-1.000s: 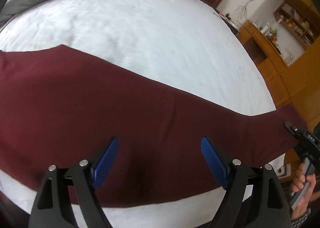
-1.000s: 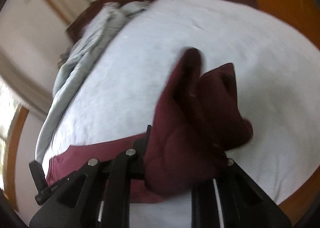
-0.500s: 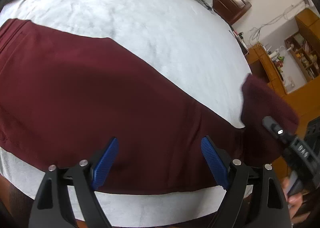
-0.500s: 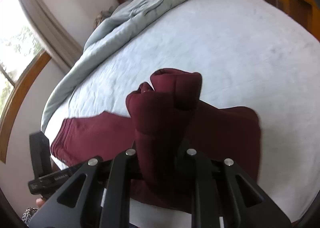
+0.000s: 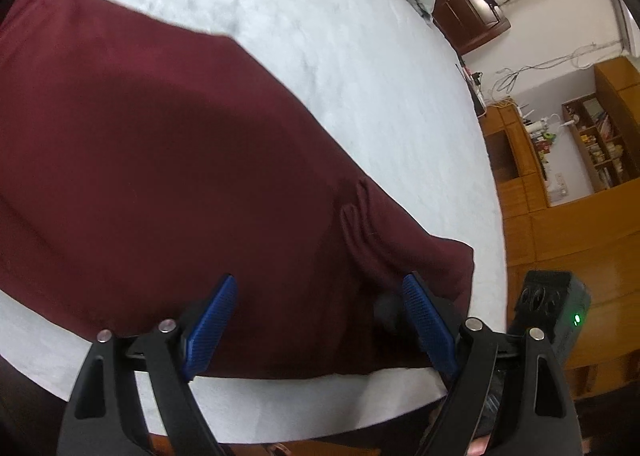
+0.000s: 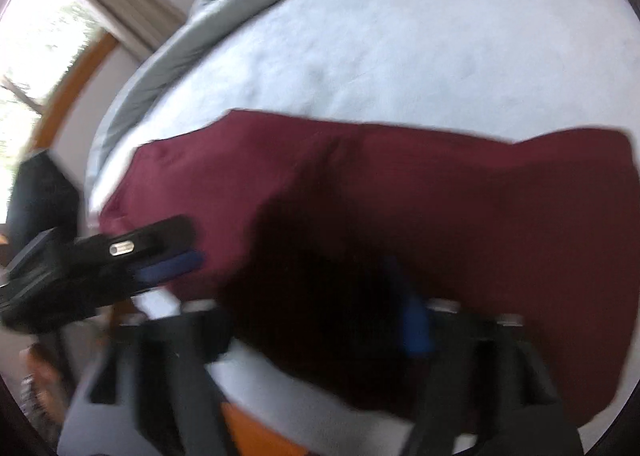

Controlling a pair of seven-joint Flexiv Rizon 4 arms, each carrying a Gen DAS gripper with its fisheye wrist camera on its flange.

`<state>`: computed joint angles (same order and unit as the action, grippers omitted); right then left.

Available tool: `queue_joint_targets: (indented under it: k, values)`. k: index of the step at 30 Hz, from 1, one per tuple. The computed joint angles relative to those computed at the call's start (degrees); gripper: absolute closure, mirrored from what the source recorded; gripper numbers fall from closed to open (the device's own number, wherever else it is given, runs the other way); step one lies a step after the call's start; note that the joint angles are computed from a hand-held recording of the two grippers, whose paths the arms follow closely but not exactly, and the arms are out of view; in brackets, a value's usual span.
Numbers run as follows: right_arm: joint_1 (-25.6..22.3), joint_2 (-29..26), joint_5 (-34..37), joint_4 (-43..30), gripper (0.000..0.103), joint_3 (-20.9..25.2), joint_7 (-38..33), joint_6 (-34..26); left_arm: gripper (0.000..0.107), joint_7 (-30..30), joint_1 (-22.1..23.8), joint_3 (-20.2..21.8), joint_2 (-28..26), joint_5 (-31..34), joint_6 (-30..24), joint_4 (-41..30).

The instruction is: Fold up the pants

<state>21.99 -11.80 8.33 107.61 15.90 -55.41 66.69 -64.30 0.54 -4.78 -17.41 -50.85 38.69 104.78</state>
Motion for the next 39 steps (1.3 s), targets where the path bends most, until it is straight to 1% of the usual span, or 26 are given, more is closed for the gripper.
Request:
queue_joint_targets:
  k: [3,5,7,9,11,14,15,16,18,22,25,26,27,28,29,30,33,34,35,38,39]
  values:
    - [-0.82,1.47,2.48,0.22,0.021,1.53,-4.60,-0.86,0.022,-1.20,0.36,-0.19,-0.91,-0.18,-2.07,-0.58]
    - [-2.10,3.89,7.36,1.35,0.025,2.58,-8.67,-1.11,0.022,-1.80,0.65,-0.36,-1.24,-0.77,-3.63,-0.67]
    - [-2.71,7.52,10.87,4.15,0.025,2.13,-9.19,-0.31,0.022,-2.26,0.73,-0.56,-1.57,-1.28,-4.82,-0.89]
    - [-2.74,10.56,12.13,6.97,0.025,0.90,-7.13,1.29,0.022,-2.79,0.65,-0.94,-2.15,-1.55,-6.48,-1.57]
    - [-3.03,13.58,10.21,10.44,0.028,-0.46,-3.08,3.22,0.022,-3.30,0.12,-1.19,-2.35,-1.14,-7.36,-1.85]
    - [-4.48,17.39,3.00,15.56,0.029,-1.75,4.76,5.15,0.021,-4.19,-1.30,-1.44,-2.88,0.93,-7.19,-2.71]
    - [-4.99,18.37,0.92,16.84,0.029,-2.06,6.73,5.42,0.021,-4.19,-1.54,-1.45,-3.00,1.45,-7.00,-2.84]
    - [-5.35,19.17,-0.04,17.94,0.029,-2.50,8.03,5.81,0.018,-4.21,-1.90,-1.53,-3.06,1.93,-6.59,-2.90]
    - [-5.26,20.08,-0.10,18.93,0.029,-3.42,8.97,5.41,0.016,-3.76,-2.38,-1.87,-3.08,1.98,-5.89,-2.86]
    - [-5.46,20.08,-2.26,20.78,0.029,-3.84,11.86,5.77,0.016,-4.61,-2.45,-2.56,-3.38,0.55,-8.05,-3.14]
    - [-4.63,20.17,-0.40,21.27,0.029,-4.53,11.33,6.60,0.016,-3.90,-1.98,-2.91,-3.38,-2.97,-9.37,-2.18]
    - [-4.62,19.92,-0.61,20.99,0.029,-4.71,11.43,6.37,0.024,-4.02,-1.92,-2.86,-3.48,-3.86,-9.44,-2.00]
    - [-4.68,19.92,-0.96,21.09,0.029,-4.66,11.61,6.27,0.034,-4.43,-2.11,-2.68,-3.50,-3.81,-9.25,-1.95]
    - [-4.75,19.46,-1.46,20.94,0.029,-4.67,11.93,6.44,0.063,-4.89,-2.32,-2.46,-3.61,-3.04,-9.09,-2.26]
    - [-4.88,19.05,-2.08,21.01,0.029,-4.55,12.53,6.84,0.075,-5.31,-2.59,-2.22,-3.89,-1.63,-8.98,-2.68]
    - [-4.88,19.00,-1.99,20.90,0.029,-4.70,12.48,6.76,0.075,-5.58,-2.43,-2.03,-4.30,-0.48,-9.53,-3.31]
    - [-4.91,19.07,-1.10,20.87,0.029,-4.93,12.69,7.10,0.079,-6.86,-3.10,-1.85,-4.07,1.12,-7.74,-3.37]
    - [-5.11,19.22,-1.24,21.02,0.029,-4.93,13.07,7.16,0.085,-6.71,-3.26,-1.85,-3.57,0.97,-6.52,-2.96]
    - [-5.23,19.37,-1.34,21.14,0.029,-4.95,13.28,7.13,0.087,-5.68,-3.50,-1.86,-2.66,0.63,-4.48,-2.40]
    - [-5.37,19.95,-0.83,21.40,0.029,-5.25,13.28,7.37,0.089,-2.97,-3.72,-1.09,-0.20,1.29,1.27,-1.59]
    - [-5.31,20.04,-0.51,21.39,0.029,-5.35,13.10,7.39,0.089,-2.58,-3.39,-0.72,0.49,1.37,2.39,-1.44]
